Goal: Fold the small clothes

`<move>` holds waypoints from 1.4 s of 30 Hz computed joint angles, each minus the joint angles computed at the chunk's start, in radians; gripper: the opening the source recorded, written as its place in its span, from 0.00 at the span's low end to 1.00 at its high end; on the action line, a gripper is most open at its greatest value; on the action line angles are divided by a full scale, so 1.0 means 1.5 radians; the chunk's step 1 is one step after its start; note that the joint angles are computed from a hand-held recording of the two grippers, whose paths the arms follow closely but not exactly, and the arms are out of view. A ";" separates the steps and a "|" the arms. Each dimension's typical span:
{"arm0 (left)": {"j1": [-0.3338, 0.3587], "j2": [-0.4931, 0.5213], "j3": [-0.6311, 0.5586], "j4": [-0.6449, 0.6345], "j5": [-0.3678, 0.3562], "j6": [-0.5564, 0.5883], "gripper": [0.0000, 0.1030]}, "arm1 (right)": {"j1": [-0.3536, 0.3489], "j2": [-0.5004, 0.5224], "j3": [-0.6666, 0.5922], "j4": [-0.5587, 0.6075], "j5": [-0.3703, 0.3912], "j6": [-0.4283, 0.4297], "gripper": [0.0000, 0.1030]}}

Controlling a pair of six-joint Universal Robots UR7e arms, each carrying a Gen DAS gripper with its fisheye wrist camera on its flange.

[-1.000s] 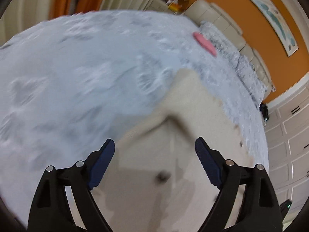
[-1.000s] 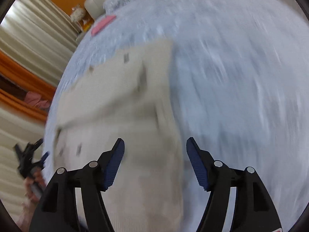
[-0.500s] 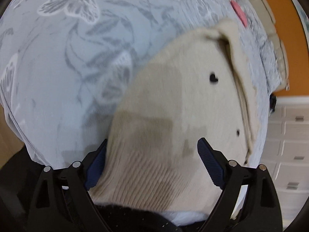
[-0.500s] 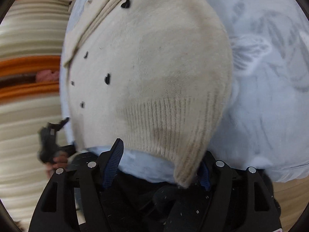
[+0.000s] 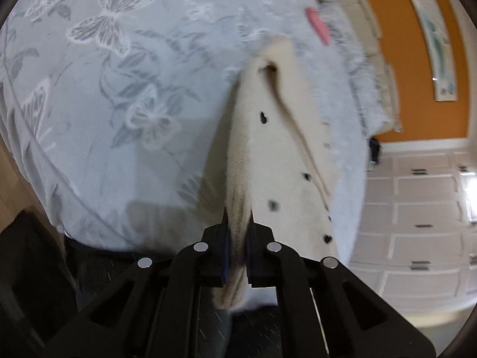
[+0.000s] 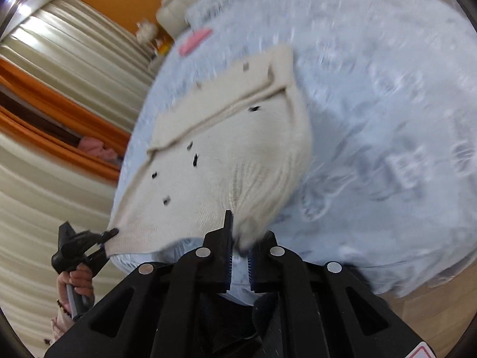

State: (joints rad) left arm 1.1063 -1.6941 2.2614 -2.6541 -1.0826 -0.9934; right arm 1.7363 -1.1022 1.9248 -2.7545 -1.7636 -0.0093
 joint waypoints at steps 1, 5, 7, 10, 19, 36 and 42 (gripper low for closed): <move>-0.014 -0.017 0.011 0.002 -0.001 -0.009 0.06 | 0.002 -0.017 0.012 -0.005 -0.002 -0.001 0.07; -0.069 -0.093 0.059 0.061 0.000 -0.043 0.06 | -0.011 -0.091 0.073 -0.001 -0.016 -0.010 0.07; -0.108 -0.129 0.092 0.109 0.007 -0.087 0.06 | -0.017 -0.120 0.108 0.004 -0.021 -0.006 0.07; -0.170 -0.186 0.135 0.175 0.019 -0.148 0.06 | -0.034 -0.185 0.171 0.035 -0.018 0.000 0.07; -0.361 -0.349 0.175 0.376 0.063 -0.359 0.06 | -0.018 -0.314 0.268 0.047 0.009 0.050 0.07; -0.135 0.031 -0.074 0.005 0.115 0.058 0.06 | -0.029 -0.088 -0.021 -0.035 0.123 0.005 0.07; 0.008 0.232 -0.212 -0.007 0.118 0.108 0.06 | -0.064 0.091 -0.179 0.008 0.068 0.037 0.07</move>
State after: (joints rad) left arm 1.1184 -1.3467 1.9442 -2.6639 -0.9056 -0.8319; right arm 1.6403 -0.9658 1.6570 -2.7428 -1.6610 0.0459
